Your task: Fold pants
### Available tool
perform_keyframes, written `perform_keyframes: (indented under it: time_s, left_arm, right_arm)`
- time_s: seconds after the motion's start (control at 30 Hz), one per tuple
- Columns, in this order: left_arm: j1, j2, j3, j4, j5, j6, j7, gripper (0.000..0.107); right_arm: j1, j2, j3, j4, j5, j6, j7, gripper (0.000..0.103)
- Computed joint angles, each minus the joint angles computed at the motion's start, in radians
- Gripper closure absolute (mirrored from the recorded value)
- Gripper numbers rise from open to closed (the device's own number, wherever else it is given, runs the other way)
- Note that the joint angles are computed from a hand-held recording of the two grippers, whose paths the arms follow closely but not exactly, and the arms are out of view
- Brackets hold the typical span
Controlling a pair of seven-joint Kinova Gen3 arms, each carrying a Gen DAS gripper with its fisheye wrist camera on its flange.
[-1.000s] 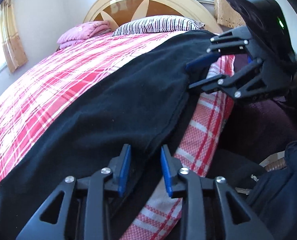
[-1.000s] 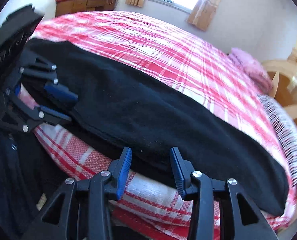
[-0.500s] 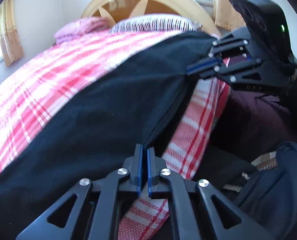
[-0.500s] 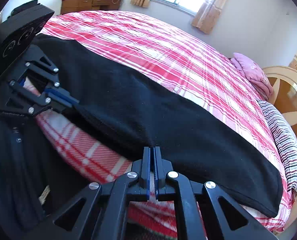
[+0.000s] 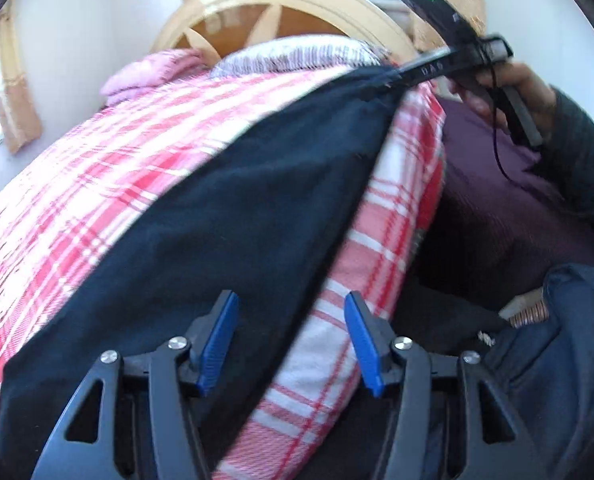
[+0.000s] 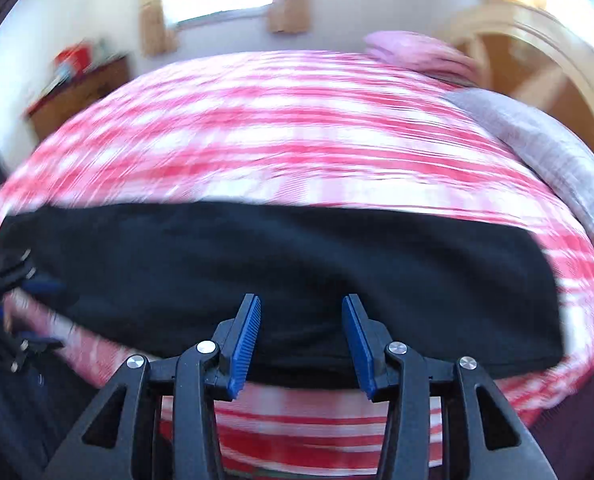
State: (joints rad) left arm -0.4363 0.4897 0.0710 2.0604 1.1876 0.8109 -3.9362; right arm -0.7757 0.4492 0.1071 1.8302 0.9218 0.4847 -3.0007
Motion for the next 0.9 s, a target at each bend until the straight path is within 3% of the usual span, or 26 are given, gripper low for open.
perform_keyframes:
  time_s: [0.07, 0.17, 0.3, 0.37, 0.47, 0.57, 0.63, 0.7, 0.77, 0.9]
  left_arm:
    - [-0.026, 0.016, 0.0, -0.022, 0.032, 0.018, 0.016, 0.038]
    - [-0.01, 0.026, -0.016, -0.028, 0.09, -0.033, 0.043, 0.037]
    - [-0.009, 0.05, -0.034, -0.063, 0.07, -0.064, 0.151, 0.037]
    - [0.017, 0.072, -0.071, -0.089, 0.04, -0.065, 0.216, 0.037]
    - [-0.035, 0.064, 0.004, -0.067, 0.019, -0.122, 0.19, 0.036]
    - [-0.056, 0.036, 0.037, -0.011, 0.11, -0.163, 0.08, 0.036]
    - [-0.056, 0.041, 0.015, -0.022, 0.147, -0.145, 0.054, 0.036]
    - [-0.044, 0.049, 0.008, -0.047, 0.16, -0.174, 0.089, 0.035]
    - [-0.015, 0.069, -0.029, -0.086, 0.135, -0.187, 0.17, 0.032]
    - [-0.062, 0.093, -0.033, -0.135, 0.087, -0.147, 0.288, 0.032]
  right_arm:
    - [0.028, 0.004, 0.022, 0.02, -0.014, -0.006, -0.029, 0.056]
    - [0.064, -0.035, 0.041, 0.075, 0.008, -0.092, -0.123, 0.055]
    - [-0.044, -0.03, 0.146, 0.086, 0.129, -0.057, -0.269, 0.053]
    - [-0.015, -0.032, 0.124, 0.094, 0.169, -0.088, -0.325, 0.049]
    - [-0.022, 0.022, 0.149, 0.087, 0.207, -0.067, -0.378, 0.046]
    - [-0.006, 0.006, 0.13, 0.107, 0.298, -0.068, -0.489, 0.046]
    - [-0.035, 0.008, 0.138, 0.095, 0.289, -0.003, -0.5, 0.046]
    - [-0.019, 0.016, 0.111, 0.085, 0.266, 0.061, -0.463, 0.046]
    - [0.026, 0.008, 0.076, 0.102, 0.279, 0.06, -0.475, 0.046]
    - [0.038, -0.072, 0.09, 0.175, 0.347, 0.024, -0.627, 0.046]
